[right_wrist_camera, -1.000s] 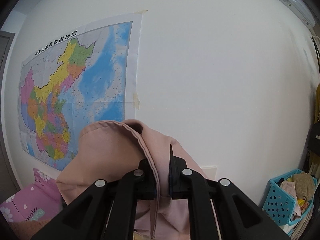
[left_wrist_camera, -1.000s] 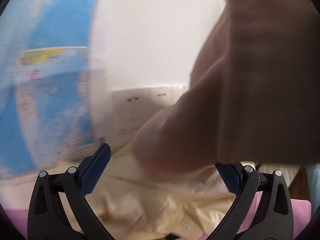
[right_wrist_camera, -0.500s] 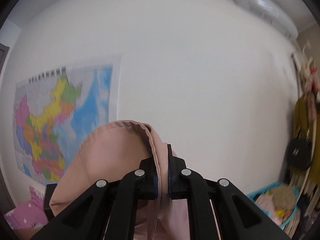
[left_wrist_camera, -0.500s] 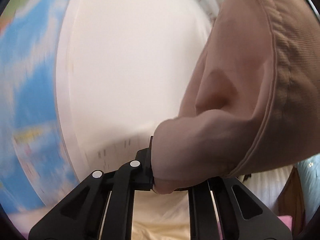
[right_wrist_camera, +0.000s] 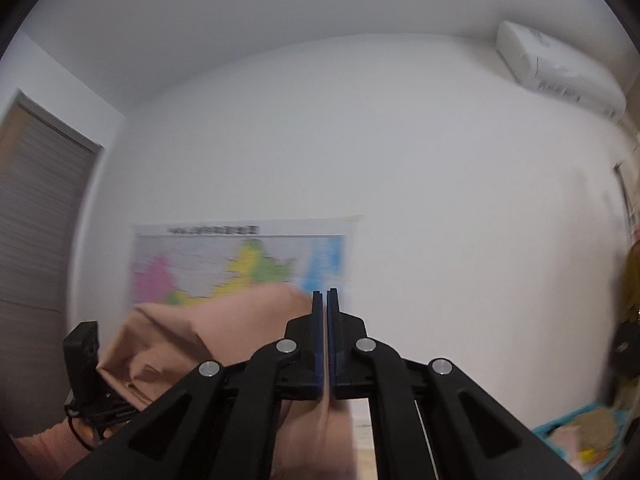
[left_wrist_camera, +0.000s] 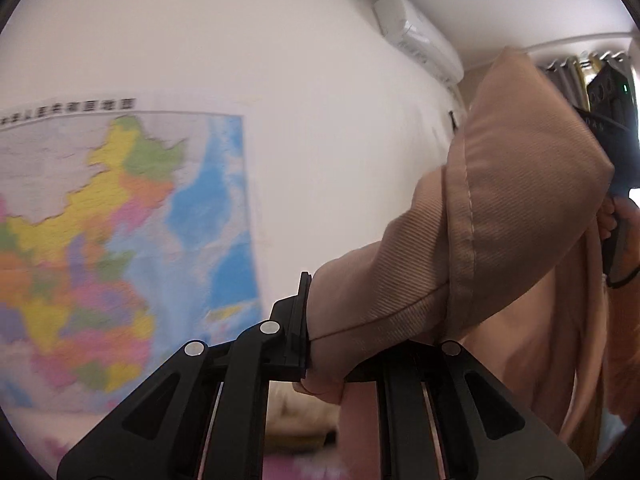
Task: Fold large clothes
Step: 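Grasp the pink jacket with the left gripper while the right gripper lifts it, then lift the pink jacket with both grippers and shake it open in the air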
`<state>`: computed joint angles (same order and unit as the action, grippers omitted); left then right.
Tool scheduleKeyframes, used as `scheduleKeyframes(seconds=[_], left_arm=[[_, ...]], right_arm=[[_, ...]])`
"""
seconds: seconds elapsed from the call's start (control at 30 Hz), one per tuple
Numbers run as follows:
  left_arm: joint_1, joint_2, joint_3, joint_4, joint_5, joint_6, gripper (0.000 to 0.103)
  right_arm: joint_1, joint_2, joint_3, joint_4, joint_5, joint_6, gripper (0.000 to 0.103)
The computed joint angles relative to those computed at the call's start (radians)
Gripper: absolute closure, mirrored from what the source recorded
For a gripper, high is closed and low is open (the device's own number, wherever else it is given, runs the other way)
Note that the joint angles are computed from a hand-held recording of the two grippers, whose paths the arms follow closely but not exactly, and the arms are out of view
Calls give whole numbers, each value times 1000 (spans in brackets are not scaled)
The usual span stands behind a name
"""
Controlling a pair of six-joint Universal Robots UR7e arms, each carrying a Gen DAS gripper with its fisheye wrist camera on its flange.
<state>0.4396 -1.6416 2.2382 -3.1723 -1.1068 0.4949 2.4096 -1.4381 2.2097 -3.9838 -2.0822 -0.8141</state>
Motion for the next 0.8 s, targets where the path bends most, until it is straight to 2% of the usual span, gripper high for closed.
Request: scheduleKeyframes(seconds=[0.07,0.1,0.13,0.2,0.27,0.33,0.4,0.47,0.5,0.53,0.57,0.6,0.63,0.7,0.8], left_arm=[[-25,-114,32,149,24,-36,92],[-60,-161,63,208,83,-75,91],[-58,-167,66,252,119,-95,91],[-62,-215,94,406,173,-174,91],[-15,-200,113,469,181,-216,91],[37,-214,132,498,179,-248,91],[78,-239,137,517,196,-284,91],[99,-263,150,499,220,-289,91],[117,-267,152,489,222,-290,91],[151,-254,137,473,210,-288,91],[176,-252,133,464,198,-282,91],[177,-275,138,479,204,-286,90],[191,-275,139,469,208,-281,90],[212,-276,138,465,194,-282,90],[236,-292,133,478,169,-297,90]], right_arm=[[-14,-13,52,-15,60,59,103],[-34,-32,76,29,92,123,103],[-68,-48,108,66,148,189,103],[-118,-27,154,71,176,259,103],[-221,-15,206,168,251,373,99],[-337,-2,252,272,325,441,94],[-422,35,299,286,342,461,64],[-478,86,351,214,330,453,30],[-518,102,379,186,359,451,22],[-586,98,423,176,430,462,9],[-653,81,453,208,527,448,5],[-703,78,472,256,581,436,5],[-726,96,479,269,593,430,5],[-749,197,445,290,532,442,5],[-785,305,359,396,543,463,5]])
